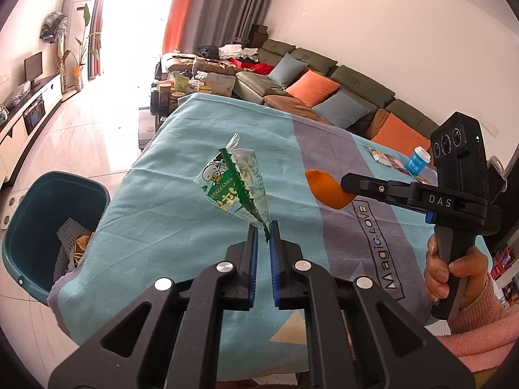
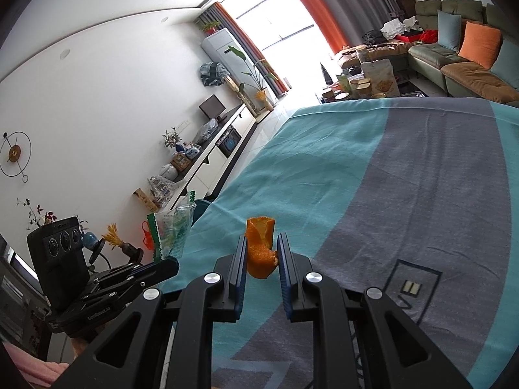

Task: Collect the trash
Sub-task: 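Lift the green bag and orange peel and turn toward the teal bin, then carry the green bag and orange peel over the teal bin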

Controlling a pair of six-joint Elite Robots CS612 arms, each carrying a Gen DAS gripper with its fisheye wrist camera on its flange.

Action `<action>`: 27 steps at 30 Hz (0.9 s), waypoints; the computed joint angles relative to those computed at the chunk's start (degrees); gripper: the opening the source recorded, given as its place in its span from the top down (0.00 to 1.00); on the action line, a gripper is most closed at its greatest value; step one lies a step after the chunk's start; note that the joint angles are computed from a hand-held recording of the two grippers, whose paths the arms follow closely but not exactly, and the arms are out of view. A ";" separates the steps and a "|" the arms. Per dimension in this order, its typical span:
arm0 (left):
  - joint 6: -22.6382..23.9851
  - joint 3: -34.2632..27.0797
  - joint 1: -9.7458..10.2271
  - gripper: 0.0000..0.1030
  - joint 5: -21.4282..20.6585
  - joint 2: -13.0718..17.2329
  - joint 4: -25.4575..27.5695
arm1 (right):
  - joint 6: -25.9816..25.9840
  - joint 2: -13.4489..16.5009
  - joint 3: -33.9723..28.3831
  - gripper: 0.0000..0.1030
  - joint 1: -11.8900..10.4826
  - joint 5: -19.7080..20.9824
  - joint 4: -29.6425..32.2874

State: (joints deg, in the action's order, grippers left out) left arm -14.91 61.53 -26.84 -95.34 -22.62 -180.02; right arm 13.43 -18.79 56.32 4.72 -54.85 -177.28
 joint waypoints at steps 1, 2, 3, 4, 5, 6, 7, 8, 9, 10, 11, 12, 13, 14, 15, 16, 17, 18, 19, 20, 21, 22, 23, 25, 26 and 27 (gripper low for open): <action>-0.10 0.21 0.02 0.93 0.16 -0.10 -0.11 | -0.06 0.05 -0.10 0.84 0.02 0.16 0.10; -0.19 0.41 0.05 0.93 0.29 -0.20 -0.21 | -0.14 0.14 -0.30 0.84 0.04 0.43 0.29; -0.30 0.57 0.05 0.93 0.44 -0.28 -0.29 | -0.23 0.33 -0.68 0.84 0.08 0.48 0.51; -0.40 0.72 0.06 0.93 0.53 -0.33 -0.42 | -0.30 0.50 -1.06 0.84 0.14 0.51 0.73; -0.49 0.74 0.08 0.93 0.59 -0.35 -0.45 | -0.34 0.53 -1.13 0.84 0.17 0.66 0.80; -0.59 0.90 0.05 0.93 0.75 -0.45 -0.55 | -0.49 0.62 -1.34 0.84 0.21 0.84 1.03; -0.64 1.06 0.08 0.93 0.82 -0.52 -0.66 | -0.57 0.74 -1.63 0.84 0.26 0.83 1.24; -0.71 1.29 0.09 0.93 0.85 -0.61 -0.83 | -0.61 0.75 -1.68 0.84 0.28 0.94 1.31; -0.81 1.45 0.09 0.93 0.96 -0.70 -0.92 | -0.71 0.86 -1.90 0.84 0.32 1.16 1.52; -0.86 1.57 0.08 0.93 1.04 -0.76 -0.96 | -0.81 0.93 -2.05 0.84 0.33 1.24 1.65; -0.90 1.67 0.12 0.93 1.06 -0.80 -1.02 | -0.83 0.93 -2.07 0.84 0.38 1.29 1.68; -0.95 1.85 0.11 0.93 1.18 -0.87 -1.12 | -0.82 0.98 -2.17 0.84 0.41 1.49 1.77; -0.99 1.94 0.15 0.93 1.25 -0.91 -1.19 | -0.88 1.06 -2.36 0.84 0.46 1.61 1.97; -1.05 2.13 0.18 0.93 1.30 -1.00 -1.35 | -0.90 1.13 -2.53 0.84 0.55 1.60 2.11; -1.13 2.31 0.18 0.93 1.46 -1.09 -1.46 | -0.89 1.26 -2.77 0.84 0.58 1.76 2.26; -1.22 2.47 0.20 0.93 1.63 -1.18 -1.54 | -0.88 1.28 -2.84 0.84 0.60 1.93 2.34; -1.34 2.63 0.24 0.93 1.77 -1.27 -1.59 | -0.97 1.38 -3.06 0.84 0.66 2.06 2.55; -1.42 2.78 0.29 0.93 1.91 -1.33 -1.67 | -1.03 1.44 -3.24 0.84 0.70 2.17 2.74; -1.54 3.06 0.28 0.93 2.13 -1.47 -1.82 | -1.15 1.54 -3.51 0.84 0.75 2.34 2.97; -1.69 3.29 0.30 0.93 2.31 -1.58 -1.94 | -1.37 1.62 -3.75 0.84 0.83 2.45 3.26; -1.92 3.57 0.34 0.93 2.66 -1.72 -2.06 | -1.56 1.76 -4.12 0.84 0.92 2.66 3.66; -2.04 3.59 0.40 0.93 2.84 -1.72 -2.07 | -1.65 1.78 -4.23 0.84 0.97 3.00 3.87; -2.28 3.83 0.47 0.93 3.12 -1.83 -2.20 | -1.85 1.89 -4.55 0.84 1.06 3.25 4.17; -2.62 4.19 0.56 0.93 3.75 -2.01 -2.36 | -2.43 2.18 -5.42 0.84 1.29 3.73 5.04; -2.76 4.34 0.66 0.93 4.02 -2.08 -2.43 | -2.68 2.48 -6.18 0.84 1.44 4.24 5.81; -2.98 4.54 0.78 0.93 4.36 -2.18 -2.52 | -2.92 2.67 -6.71 0.84 1.55 4.55 6.31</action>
State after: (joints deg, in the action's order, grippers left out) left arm -17.89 66.06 -26.06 -90.98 -24.80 -182.54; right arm 10.51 -16.11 49.61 6.27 -50.30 -170.97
